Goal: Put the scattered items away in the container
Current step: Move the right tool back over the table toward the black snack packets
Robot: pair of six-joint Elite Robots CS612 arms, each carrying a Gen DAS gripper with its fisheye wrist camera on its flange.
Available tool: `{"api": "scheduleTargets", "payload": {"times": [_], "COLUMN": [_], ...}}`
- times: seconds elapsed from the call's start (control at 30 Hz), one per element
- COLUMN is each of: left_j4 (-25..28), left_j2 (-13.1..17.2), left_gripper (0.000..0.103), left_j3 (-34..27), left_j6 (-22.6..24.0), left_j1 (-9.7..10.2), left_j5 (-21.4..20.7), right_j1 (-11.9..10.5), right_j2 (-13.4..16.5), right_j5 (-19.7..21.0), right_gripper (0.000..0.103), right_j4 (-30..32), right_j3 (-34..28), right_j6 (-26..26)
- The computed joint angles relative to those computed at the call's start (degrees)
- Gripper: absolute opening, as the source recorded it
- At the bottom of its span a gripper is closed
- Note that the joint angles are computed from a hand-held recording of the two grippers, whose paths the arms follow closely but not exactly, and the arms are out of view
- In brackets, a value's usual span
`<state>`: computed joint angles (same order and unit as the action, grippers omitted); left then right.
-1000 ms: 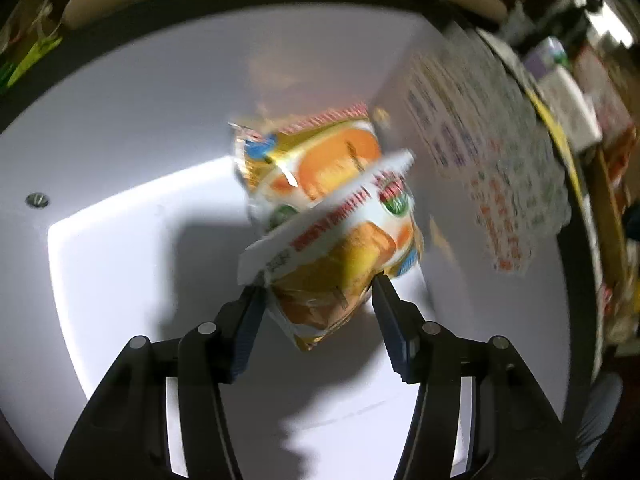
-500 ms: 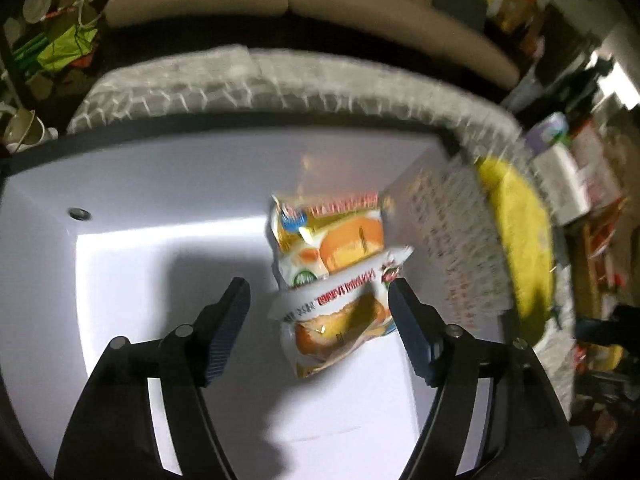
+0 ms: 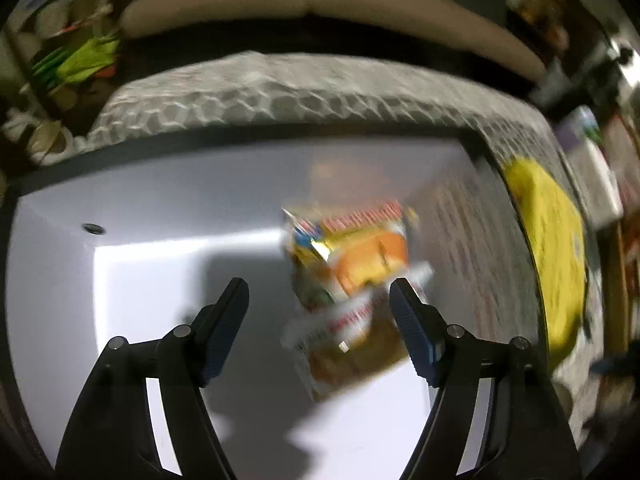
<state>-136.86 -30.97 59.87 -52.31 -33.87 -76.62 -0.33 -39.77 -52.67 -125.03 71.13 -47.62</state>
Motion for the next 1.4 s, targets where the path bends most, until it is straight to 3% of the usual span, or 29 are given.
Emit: {"api": "scheduleTargets", "payload": {"times": [0.1, 0.37, 0.47, 0.67, 0.73, 0.77, 0.8, 0.87, 1.07, 1.23, 1.4], "left_j4": [3.7, 13.3, 9.4, -5.9, -11.4, -13.2, -16.0, -19.1, -24.6, -28.0, -30.9], "left_j2": [0.8, 6.2, 4.7, -2.7, -5.5, -6.1, -7.3, -8.5, -7.6, -3.3, 1.7], "left_gripper": [0.07, 0.07, 0.07, 0.07, 0.072, 0.078, 0.083, 0.084, 0.089, 0.091, 0.091], "left_j3": [-2.1, -10.7, -7.7, 4.7, 9.0, 10.2, 12.2, 14.1, 13.5, 8.0, 2.3], "left_j6": [-0.5, 4.4, 2.5, -0.2, 0.1, 0.5, 1.0, 1.0, 2.3, -2.2, -5.1], "left_j1": [-0.19, -1.53, -1.36, -2.11, -3.61, -4.06, -5.36, -7.43, -11.24, -13.95, -15.78], "left_j5": [1.7, 2.0, 1.3, 1.4, 3.2, 3.7, 4.9, 7.0, 3.5, 0.5, 1.9], "right_j1": [-0.1, -0.8, -1.2, -2.7, -3.7, -4.3, -4.7, -6.0, -10.1, -13.4, -15.2], "right_j2": [-0.1, 0.3, 0.1, -1.0, -1.6, -1.9, -2.2, -2.9, -4.3, -4.4, -3.3], "right_j5": [0.4, 0.2, 0.4, 1.2, 1.7, 1.9, 2.0, 2.5, 0.6, -0.2, 1.0], "right_gripper": [0.045, 0.046, 0.046, 0.046, 0.047, 0.049, 0.053, 0.054, 0.059, 0.062, 0.062], "right_j4": [0.3, -0.2, -0.3, -0.4, 0.0, 0.0, -0.1, -0.3, -6.5, -13.3, -14.2], "right_j3": [0.1, 0.0, 0.3, 1.9, 2.5, 3.0, 3.5, 4.5, 7.7, 10.0, 10.6], "right_j6": [-0.2, 1.2, 1.2, 0.7, 0.2, -0.1, -0.1, -0.6, 1.3, 3.2, 3.9]}}
